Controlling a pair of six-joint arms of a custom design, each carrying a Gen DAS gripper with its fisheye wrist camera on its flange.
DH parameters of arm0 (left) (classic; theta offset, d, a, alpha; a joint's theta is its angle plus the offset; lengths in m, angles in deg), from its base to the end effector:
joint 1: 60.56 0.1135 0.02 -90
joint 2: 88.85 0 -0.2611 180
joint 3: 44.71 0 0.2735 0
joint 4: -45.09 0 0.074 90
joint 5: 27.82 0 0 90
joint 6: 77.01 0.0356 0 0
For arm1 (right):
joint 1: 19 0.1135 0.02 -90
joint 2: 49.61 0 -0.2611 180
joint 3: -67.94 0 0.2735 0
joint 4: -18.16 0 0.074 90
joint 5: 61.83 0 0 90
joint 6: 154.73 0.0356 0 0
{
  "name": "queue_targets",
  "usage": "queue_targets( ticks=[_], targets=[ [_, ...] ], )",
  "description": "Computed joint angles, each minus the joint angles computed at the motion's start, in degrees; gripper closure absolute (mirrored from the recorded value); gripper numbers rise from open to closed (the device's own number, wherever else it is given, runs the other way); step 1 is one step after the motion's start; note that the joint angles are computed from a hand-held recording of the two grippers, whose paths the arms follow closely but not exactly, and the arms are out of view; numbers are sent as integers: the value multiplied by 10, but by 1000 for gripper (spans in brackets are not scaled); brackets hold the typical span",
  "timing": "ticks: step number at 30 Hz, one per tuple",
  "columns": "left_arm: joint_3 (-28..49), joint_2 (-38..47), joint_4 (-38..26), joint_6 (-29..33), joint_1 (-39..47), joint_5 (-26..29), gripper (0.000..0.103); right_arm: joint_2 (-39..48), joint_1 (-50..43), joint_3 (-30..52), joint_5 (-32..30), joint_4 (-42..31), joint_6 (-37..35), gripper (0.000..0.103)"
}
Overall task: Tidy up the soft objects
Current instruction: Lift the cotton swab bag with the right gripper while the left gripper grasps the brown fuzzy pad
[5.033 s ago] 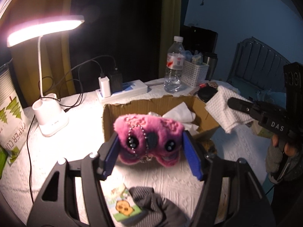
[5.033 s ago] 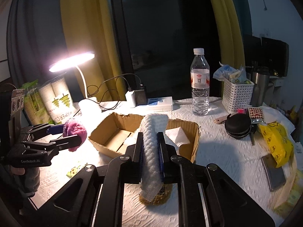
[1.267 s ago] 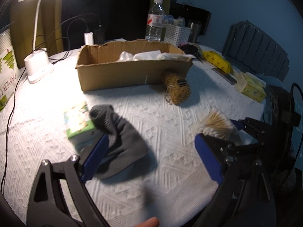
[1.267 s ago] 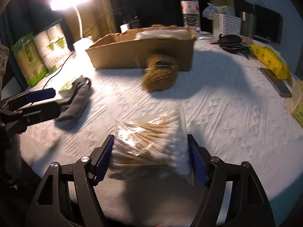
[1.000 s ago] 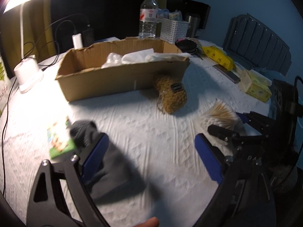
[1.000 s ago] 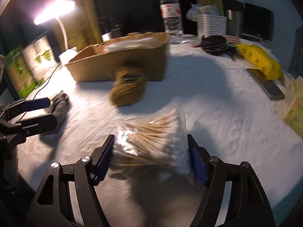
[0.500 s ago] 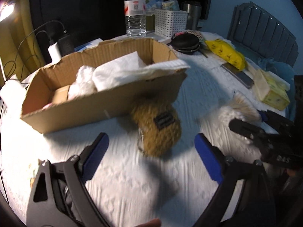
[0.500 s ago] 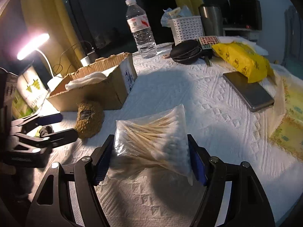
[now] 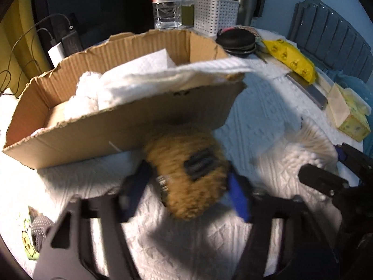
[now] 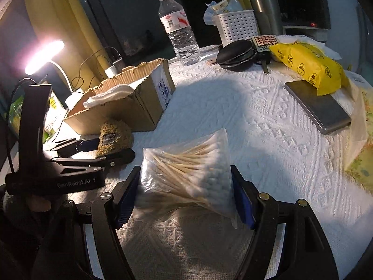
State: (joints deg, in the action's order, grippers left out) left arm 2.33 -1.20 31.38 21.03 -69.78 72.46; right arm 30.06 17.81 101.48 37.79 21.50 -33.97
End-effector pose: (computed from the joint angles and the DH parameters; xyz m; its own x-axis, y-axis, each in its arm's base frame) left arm 0.2759 -0.0512 0.1078 -0.7575 0.2624 -0.5978 0.3700 0.9270 -0.0620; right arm 0.1979 0.1407 0.0991 -0.7193 0.0915 -0.6887 -0.1451 0.9496 0.2778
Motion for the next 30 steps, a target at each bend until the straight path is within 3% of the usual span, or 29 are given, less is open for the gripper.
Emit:
queue_targets(
  ticks=[14, 30],
  targets=[
    [-59, -133, -73, 72, 111, 117, 53, 17, 70, 50, 96, -86, 34, 28],
    [-60, -202, -178, 215, 315, 283, 53, 93, 197, 213, 184, -200, 48, 28]
  ],
)
